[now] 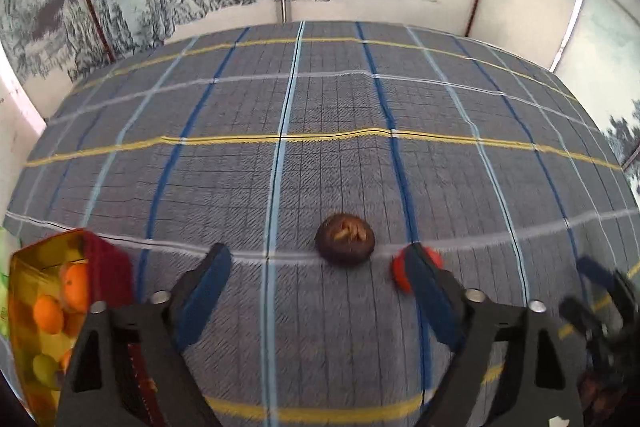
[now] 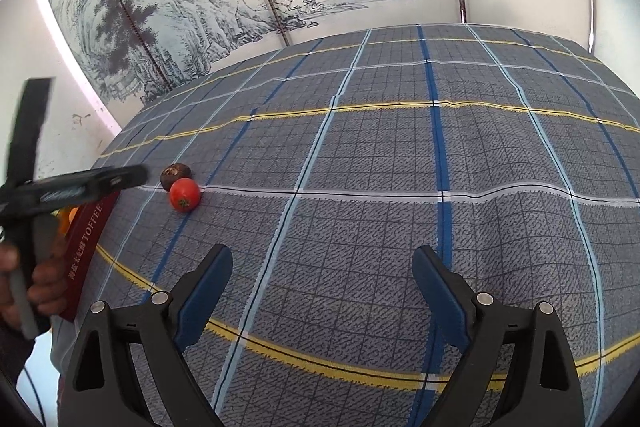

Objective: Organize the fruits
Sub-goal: 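Move both open grippers back toward the remaining passion fruit and tomato, then grasp the dark passion fruit with the left gripper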

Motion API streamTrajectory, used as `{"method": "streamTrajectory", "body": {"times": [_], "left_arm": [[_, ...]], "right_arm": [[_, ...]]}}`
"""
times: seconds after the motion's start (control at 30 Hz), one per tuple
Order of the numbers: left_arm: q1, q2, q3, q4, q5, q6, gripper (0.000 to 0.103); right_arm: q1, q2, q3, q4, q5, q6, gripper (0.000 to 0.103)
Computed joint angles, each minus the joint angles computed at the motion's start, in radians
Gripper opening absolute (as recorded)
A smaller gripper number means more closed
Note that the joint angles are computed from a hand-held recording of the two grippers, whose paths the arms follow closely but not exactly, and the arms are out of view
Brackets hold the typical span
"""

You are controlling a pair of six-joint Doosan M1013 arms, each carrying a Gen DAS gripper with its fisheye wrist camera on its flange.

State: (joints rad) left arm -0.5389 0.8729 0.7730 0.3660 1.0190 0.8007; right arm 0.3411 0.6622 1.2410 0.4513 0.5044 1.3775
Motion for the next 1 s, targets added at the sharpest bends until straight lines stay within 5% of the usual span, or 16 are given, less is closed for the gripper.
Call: {"method": "streamTrajectory", "body": {"times": [0.23,0.33,0.43,1.0], "left_arm": [[0.018,0.067,-0.094,-0.068,0.055,-0.017,0.071],[0.014,0.079,-0.103,-0.044,0.06,-0.026,0.06],[0.003,0.082,-0.102,0.014,0.05,-0.021,0.034],[-0.049,-0.031,0.078,0.162,-0.014,-0.139,0.034]], "right_arm": [[-0.009,-0.005,0.014,0.104,-0.012,-0.093,0.092],[-0.012,-0.006,0.017,0.134,-0.013,-0.123,0.092],[-0.014,-0.006,0.019,0.161,-0.016,-0.147,0.092],[-0.011,0.003,-0.002,0.092,-0.001,-0.079,0.092]]}}
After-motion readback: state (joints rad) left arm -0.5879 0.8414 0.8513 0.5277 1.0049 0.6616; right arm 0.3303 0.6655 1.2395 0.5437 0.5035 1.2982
